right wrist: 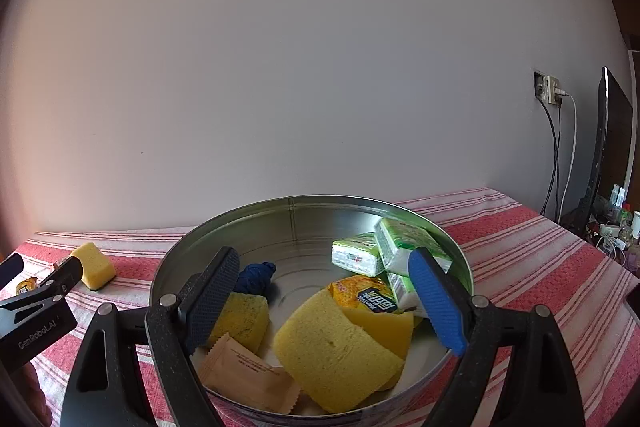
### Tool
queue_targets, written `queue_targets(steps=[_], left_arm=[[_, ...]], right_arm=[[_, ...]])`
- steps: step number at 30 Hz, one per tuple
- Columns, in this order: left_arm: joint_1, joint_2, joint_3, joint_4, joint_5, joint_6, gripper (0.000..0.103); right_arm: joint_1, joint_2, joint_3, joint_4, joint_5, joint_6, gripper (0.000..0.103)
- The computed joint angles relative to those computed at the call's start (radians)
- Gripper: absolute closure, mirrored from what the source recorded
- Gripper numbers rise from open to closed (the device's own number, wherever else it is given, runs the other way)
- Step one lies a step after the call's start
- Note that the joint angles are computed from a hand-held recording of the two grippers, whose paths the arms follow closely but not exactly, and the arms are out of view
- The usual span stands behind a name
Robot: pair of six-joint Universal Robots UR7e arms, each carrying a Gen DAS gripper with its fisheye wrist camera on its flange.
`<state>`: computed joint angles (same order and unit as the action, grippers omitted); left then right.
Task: Organize objects
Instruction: 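Withdraw both grippers from the tin toward the remaining items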
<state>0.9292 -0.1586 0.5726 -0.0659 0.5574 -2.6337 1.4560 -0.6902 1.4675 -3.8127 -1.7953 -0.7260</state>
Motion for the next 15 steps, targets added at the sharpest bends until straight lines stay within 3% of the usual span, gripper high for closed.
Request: queue_targets(steps=[15], left_arm=[[0.071,-0.166,0.184,-0.045,-0.036,0.011,0.001]], right_arm=[[0.085,0.086,-0.022,0.08,-0.009,0.013,0.015]])
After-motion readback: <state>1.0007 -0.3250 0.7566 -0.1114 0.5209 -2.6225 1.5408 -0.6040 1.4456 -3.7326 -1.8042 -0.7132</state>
